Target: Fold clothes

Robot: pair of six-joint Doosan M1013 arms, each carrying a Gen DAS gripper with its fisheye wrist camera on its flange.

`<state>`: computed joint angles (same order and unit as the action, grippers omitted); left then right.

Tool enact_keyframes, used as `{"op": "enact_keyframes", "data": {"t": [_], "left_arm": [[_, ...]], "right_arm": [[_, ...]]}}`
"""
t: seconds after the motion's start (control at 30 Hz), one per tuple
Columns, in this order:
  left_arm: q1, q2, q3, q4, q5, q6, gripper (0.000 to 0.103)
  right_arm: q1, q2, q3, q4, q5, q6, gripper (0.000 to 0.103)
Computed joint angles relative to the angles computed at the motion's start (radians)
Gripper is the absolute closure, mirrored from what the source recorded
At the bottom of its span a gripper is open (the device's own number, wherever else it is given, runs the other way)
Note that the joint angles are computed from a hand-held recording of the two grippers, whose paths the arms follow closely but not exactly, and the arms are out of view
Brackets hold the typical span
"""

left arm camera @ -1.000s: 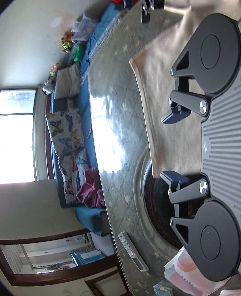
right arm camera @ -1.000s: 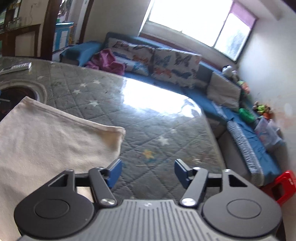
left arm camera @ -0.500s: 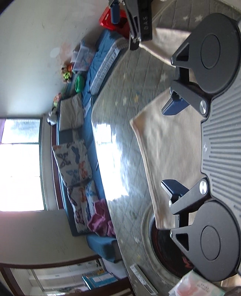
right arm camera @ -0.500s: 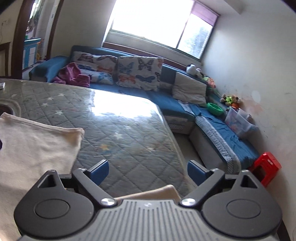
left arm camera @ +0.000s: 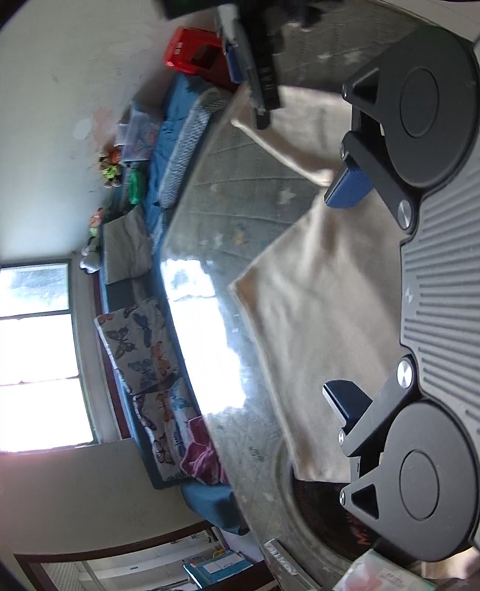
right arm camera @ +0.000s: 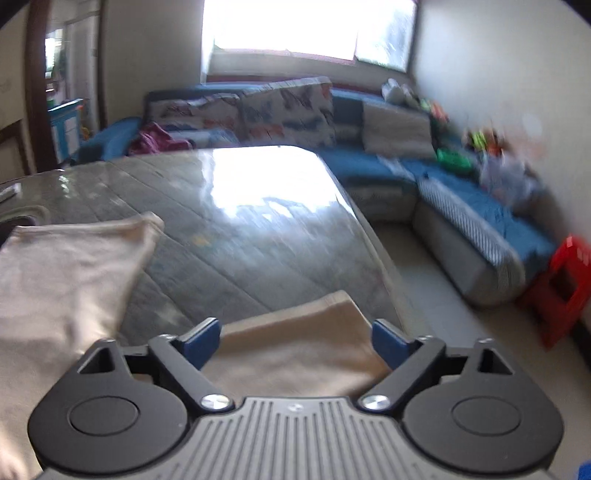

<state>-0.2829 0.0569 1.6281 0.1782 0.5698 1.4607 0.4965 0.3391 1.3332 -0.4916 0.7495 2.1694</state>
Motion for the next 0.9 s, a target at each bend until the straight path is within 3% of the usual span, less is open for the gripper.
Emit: {"op": "enact_keyframes", "data": {"t": [0.13,0.23,0.4,0.43,0.47,0.53,0.67,0.8,0.9], "left_arm": [[0.002,-0.015,0.034,-0.098,0.023,0.126,0.004],[-0.001,-0.029,0.062,-0.192,0.014,0.251,0.005],[-0.010,-0.030,0.085,-0.316,0.032,0.418,0.024],[-0.011,-0.031,0.089,-0.334,0.035,0.438,0.026],[-0.010,-0.030,0.090,-0.354,0.042,0.456,0.031],[-0.006,-0.027,0.089,-0.402,0.061,0.495,0.044],[0.008,-0.024,0.084,-0.511,0.091,0.591,0.060],[0.007,-0.025,0.096,-0.579,0.091,0.672,0.058],[0.008,-0.027,0.099,-0.604,0.088,0.700,0.058]], "right_arm": [[-0.039,-0.007,0.038,0.060,-0.020,0.035,0.040],[-0.048,-0.019,0.064,0.014,-0.040,0.117,0.041],[-0.059,-0.018,0.067,0.007,-0.044,0.131,0.058],[-0.061,-0.019,0.068,0.008,-0.048,0.125,0.067],[-0.062,-0.019,0.070,0.009,-0.053,0.118,0.081],[-0.063,-0.021,0.070,0.015,-0.058,0.114,0.094],[-0.049,-0.033,0.083,-0.113,-0.047,0.185,0.095],[-0.055,-0.050,0.099,-0.175,-0.014,0.254,0.096],[-0.067,-0.045,0.103,-0.124,-0.006,0.224,0.095]]}}
